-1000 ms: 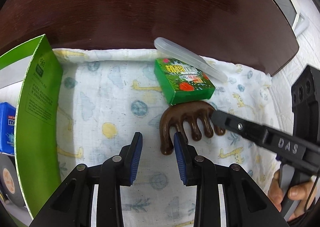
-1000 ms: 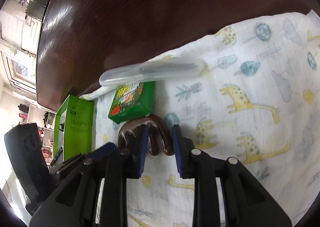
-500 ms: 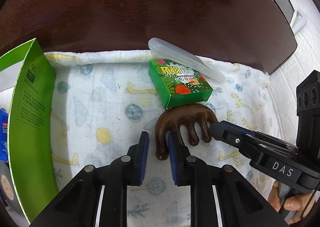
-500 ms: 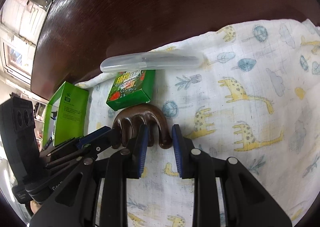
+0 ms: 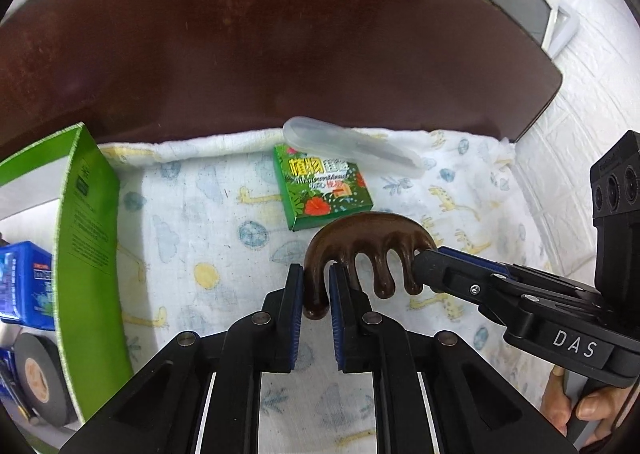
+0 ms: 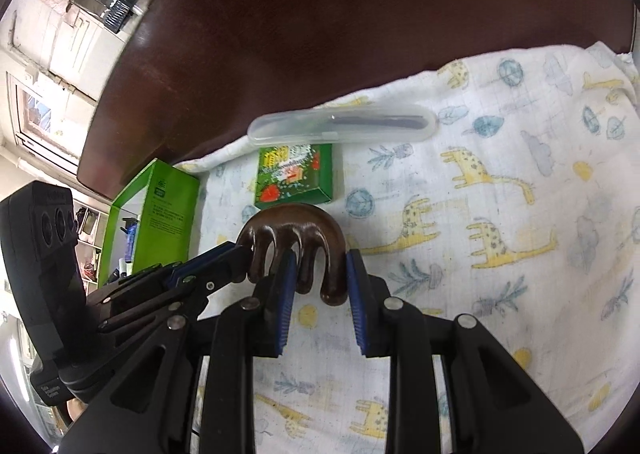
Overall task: Organize rigid objects
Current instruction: 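Move the left tool to the brown wooden comb and grasp it, then carry the comb into the green box and open the left tool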
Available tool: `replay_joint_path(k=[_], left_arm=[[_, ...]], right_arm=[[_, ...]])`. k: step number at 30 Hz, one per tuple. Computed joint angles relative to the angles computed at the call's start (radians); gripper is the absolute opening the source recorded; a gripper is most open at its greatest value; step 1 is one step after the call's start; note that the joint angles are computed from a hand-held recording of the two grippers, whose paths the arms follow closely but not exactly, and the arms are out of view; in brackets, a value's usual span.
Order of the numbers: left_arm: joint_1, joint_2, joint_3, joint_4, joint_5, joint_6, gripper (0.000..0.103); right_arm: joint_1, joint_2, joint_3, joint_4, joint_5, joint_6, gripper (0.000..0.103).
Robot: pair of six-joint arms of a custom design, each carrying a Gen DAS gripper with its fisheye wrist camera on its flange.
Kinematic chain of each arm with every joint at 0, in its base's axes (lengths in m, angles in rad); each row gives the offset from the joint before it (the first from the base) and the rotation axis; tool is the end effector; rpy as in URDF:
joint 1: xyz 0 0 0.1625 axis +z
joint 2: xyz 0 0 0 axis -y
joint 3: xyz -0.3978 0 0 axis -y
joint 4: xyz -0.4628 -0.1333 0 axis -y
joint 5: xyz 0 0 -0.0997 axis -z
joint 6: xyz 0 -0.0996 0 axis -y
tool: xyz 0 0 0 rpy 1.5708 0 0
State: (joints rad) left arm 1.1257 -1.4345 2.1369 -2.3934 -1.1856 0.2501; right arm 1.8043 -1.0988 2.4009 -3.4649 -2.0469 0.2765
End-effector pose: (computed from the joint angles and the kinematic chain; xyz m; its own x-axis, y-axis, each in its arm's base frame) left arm -0.0687 -0.5405 0.1779 -0.7234 0.5690 -0.3911 0.6260 0.7795 -0.0239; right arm 0.1861 -0.4037 0.0528 -0.9412 0.2619 0.2135 0.0675 0.7649 -0.6407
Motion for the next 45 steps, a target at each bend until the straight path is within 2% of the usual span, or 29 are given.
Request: replay_joint_path(k=[7, 15, 20, 29, 34, 37, 38, 41, 45], left_arm=[[-0.011, -0.114, 0.026, -0.012, -0.01, 0.037, 0.011], [0.04, -0.239, 0.012, 0.0, 0.034, 0.079, 0.011], [0.106, -0.293, -0.008, 0.002, 0.054, 0.101, 0.011], [0.218, -0.289, -0.067, 0.028, 0.053, 0.104, 0.011], [0.256, -0.281, -0.08, 0.041, 0.038, 0.104, 0.011], [0.281, -0.267, -0.101, 0.076, -0.013, 0.097, 0.011], [0.284, -0.262, -0.106, 0.092, -0.019, 0.091, 0.011], [0.274, -0.265, -0.093, 0.072, 0.012, 0.092, 0.011], [0.261, -0.271, -0.094, 0.059, -0.003, 0.067, 0.011]], right_arm=[[0.091, 0.002, -0.029, -0.011, -0.014, -0.006, 0.026], [0.177, 0.155, -0.188, 0.027, 0.04, -0.029, 0.026], [0.212, 0.251, -0.299, 0.103, 0.092, -0.036, 0.026], [0.241, 0.4, -0.459, 0.249, 0.126, -0.014, 0.027], [0.245, 0.439, -0.504, 0.304, 0.106, 0.0, 0.027], [0.238, 0.445, -0.512, 0.319, 0.118, 0.0, 0.027], [0.233, 0.445, -0.511, 0.324, 0.137, 0.001, 0.028], [0.24, 0.45, -0.515, 0.33, 0.114, -0.008, 0.027], [0.237, 0.419, -0.477, 0.283, 0.107, -0.006, 0.027]])
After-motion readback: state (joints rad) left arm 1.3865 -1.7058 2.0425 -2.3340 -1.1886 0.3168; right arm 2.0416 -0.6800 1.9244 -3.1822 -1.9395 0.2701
